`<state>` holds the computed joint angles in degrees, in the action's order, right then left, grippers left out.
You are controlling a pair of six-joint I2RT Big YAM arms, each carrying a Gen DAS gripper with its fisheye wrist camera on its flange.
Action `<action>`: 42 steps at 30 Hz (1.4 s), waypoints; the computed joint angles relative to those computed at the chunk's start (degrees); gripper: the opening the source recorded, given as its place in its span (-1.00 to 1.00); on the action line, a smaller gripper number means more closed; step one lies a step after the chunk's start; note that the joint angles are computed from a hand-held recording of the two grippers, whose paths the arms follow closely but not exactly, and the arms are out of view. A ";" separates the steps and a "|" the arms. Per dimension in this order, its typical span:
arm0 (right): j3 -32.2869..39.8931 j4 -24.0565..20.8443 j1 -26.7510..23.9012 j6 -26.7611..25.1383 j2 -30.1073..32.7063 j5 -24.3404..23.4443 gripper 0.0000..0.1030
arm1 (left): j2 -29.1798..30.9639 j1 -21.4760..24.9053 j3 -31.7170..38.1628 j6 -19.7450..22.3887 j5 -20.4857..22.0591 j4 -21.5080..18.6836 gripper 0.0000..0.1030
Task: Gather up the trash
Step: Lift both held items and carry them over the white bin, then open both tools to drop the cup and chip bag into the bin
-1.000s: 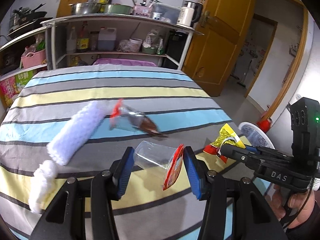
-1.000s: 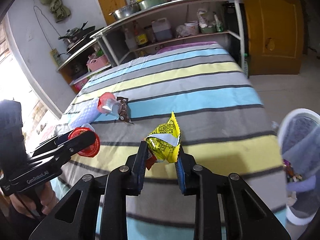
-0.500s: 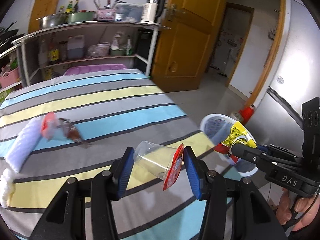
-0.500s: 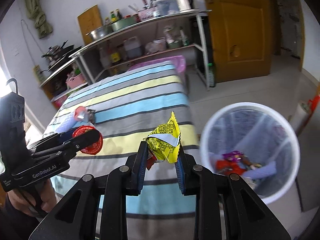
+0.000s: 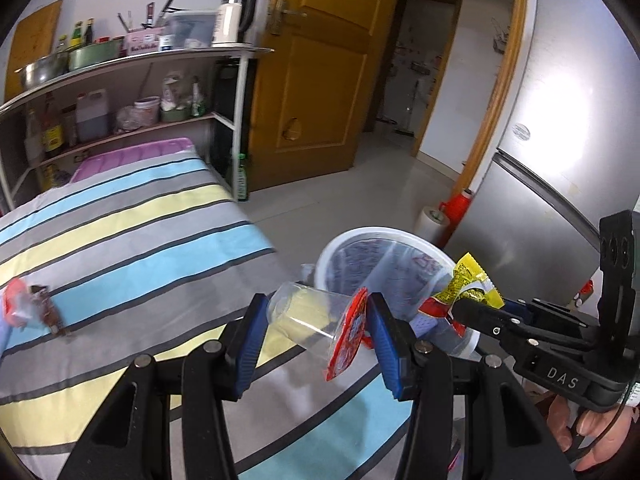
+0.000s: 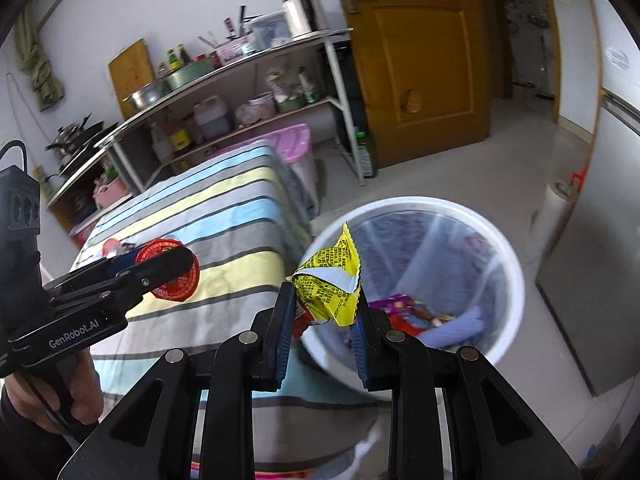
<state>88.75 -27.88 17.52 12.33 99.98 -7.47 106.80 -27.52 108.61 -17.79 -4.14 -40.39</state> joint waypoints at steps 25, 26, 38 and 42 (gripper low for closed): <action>3.35 -2.77 -6.16 2.15 6.12 0.52 -0.47 | 19.55 -2.71 27.94 2.61 3.93 -12.78 0.02; 3.61 -2.94 -6.24 2.09 6.39 0.53 -0.47 | 20.06 -2.73 28.75 2.64 3.88 -13.32 0.02; 4.70 -3.59 -6.48 1.71 7.59 1.17 -0.37 | 24.03 -2.33 35.19 1.55 5.12 -18.16 0.12; 4.50 -3.35 -6.51 1.89 7.40 1.42 -0.25 | 23.71 -2.27 34.55 1.17 5.33 -17.54 0.14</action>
<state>93.25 -31.23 11.00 14.22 107.38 -6.05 130.51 -29.79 143.16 -16.62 1.19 -57.93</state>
